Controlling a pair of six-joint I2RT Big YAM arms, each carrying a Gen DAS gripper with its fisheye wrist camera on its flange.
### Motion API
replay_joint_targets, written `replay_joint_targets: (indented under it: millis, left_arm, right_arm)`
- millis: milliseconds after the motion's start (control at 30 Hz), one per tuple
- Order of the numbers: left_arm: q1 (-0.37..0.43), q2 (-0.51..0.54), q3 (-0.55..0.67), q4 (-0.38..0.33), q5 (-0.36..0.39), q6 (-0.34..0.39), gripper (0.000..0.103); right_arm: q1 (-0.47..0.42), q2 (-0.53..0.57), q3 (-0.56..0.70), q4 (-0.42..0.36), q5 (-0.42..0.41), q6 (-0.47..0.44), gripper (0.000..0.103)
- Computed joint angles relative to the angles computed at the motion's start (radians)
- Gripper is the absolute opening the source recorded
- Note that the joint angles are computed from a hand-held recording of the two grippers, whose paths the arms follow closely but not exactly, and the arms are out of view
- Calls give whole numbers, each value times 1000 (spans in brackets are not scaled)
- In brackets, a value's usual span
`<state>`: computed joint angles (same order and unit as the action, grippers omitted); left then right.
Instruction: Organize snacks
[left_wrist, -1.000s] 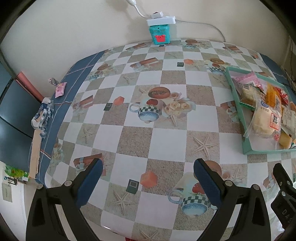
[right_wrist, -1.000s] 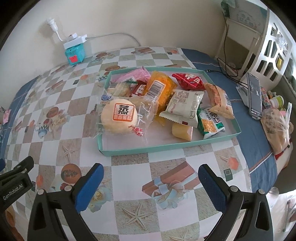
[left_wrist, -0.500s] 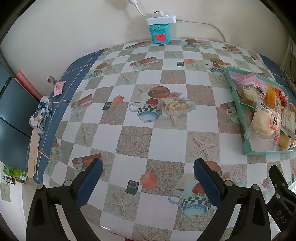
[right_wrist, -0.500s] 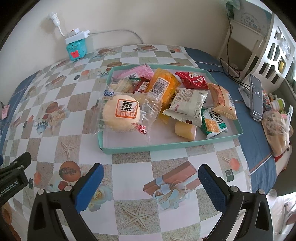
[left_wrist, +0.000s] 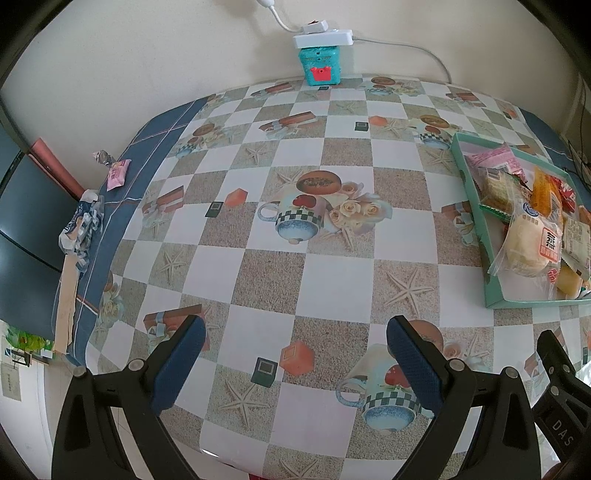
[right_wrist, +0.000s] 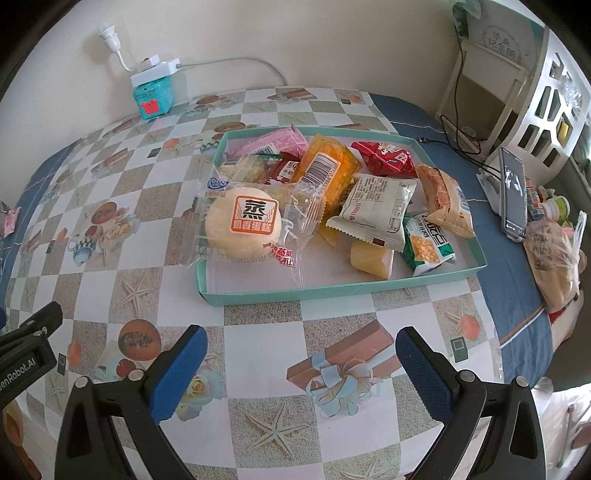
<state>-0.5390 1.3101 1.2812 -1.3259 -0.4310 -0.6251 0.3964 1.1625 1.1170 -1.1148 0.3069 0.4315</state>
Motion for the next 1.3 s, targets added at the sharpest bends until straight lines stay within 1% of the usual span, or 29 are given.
replay_joint_targets:
  millis: [700,1300]
  left_arm:
    - [0,4,1,2,12,-11,99]
    - [-9,-2,0,9,-4,-14,99]
  right_arm:
    - [3,2,-2,0,1,0,103]
    - [2,3,-4,1,-1,-3,103]
